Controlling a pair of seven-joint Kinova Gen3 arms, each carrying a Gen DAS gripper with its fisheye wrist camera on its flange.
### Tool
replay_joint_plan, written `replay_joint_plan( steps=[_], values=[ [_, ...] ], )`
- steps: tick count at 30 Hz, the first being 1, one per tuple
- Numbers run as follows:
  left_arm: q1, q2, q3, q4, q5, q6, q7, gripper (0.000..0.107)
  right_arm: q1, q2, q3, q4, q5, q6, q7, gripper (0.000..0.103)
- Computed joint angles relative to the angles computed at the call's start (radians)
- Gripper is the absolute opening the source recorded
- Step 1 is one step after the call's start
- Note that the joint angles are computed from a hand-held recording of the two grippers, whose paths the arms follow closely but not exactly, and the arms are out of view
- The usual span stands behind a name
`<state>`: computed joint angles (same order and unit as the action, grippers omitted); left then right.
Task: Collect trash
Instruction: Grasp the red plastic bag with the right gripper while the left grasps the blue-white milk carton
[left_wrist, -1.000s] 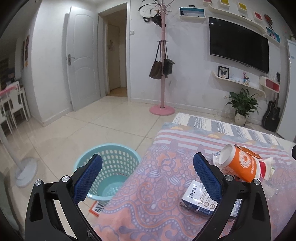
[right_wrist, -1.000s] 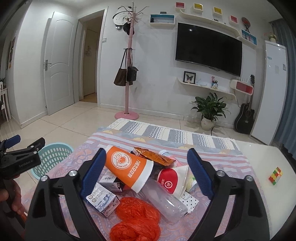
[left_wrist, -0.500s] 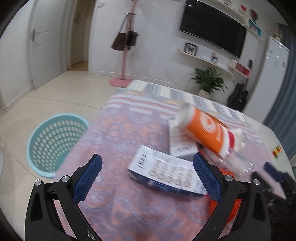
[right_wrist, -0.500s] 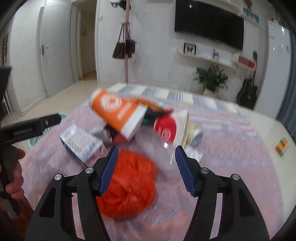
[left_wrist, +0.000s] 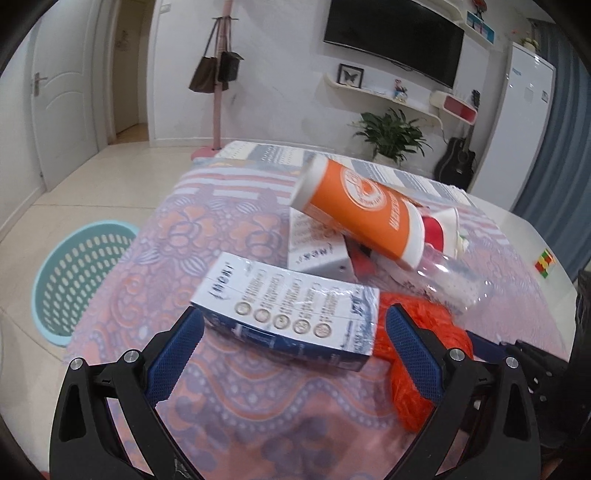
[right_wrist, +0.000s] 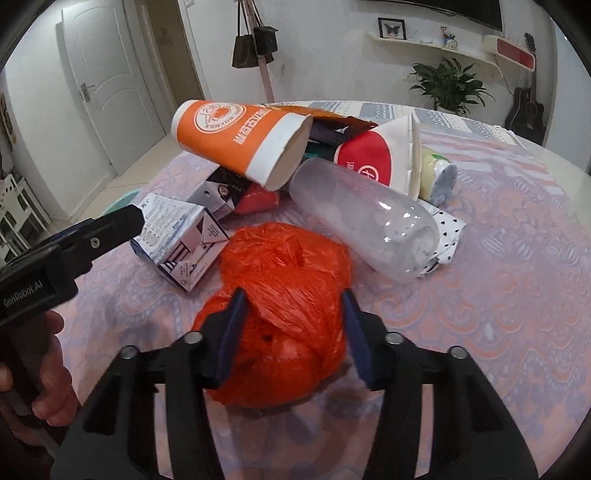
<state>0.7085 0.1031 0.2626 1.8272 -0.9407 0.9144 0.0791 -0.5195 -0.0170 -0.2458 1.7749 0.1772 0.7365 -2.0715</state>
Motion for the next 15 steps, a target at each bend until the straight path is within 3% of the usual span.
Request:
replay_joint_plan(
  steps=[4, 9, 15],
  values=[
    [0.003, 0.045, -0.002, -0.042, 0.042, 0.020, -0.077, 0.095, 0.006, -0.010, 0.004, 0.002, -0.012, 0.003, 0.018, 0.032],
    [0.040, 0.107, -0.031, -0.101, 0.082, 0.108, -0.163, 0.093, 0.008, -0.014, -0.001, 0.003, -0.001, 0.005, 0.021, 0.029],
    [0.015, 0.048, -0.061, -0.044, 0.165, 0.138, -0.168, 0.088, 0.012, -0.023, -0.004, 0.002, 0.000, -0.002, 0.031, 0.028]
  ],
)
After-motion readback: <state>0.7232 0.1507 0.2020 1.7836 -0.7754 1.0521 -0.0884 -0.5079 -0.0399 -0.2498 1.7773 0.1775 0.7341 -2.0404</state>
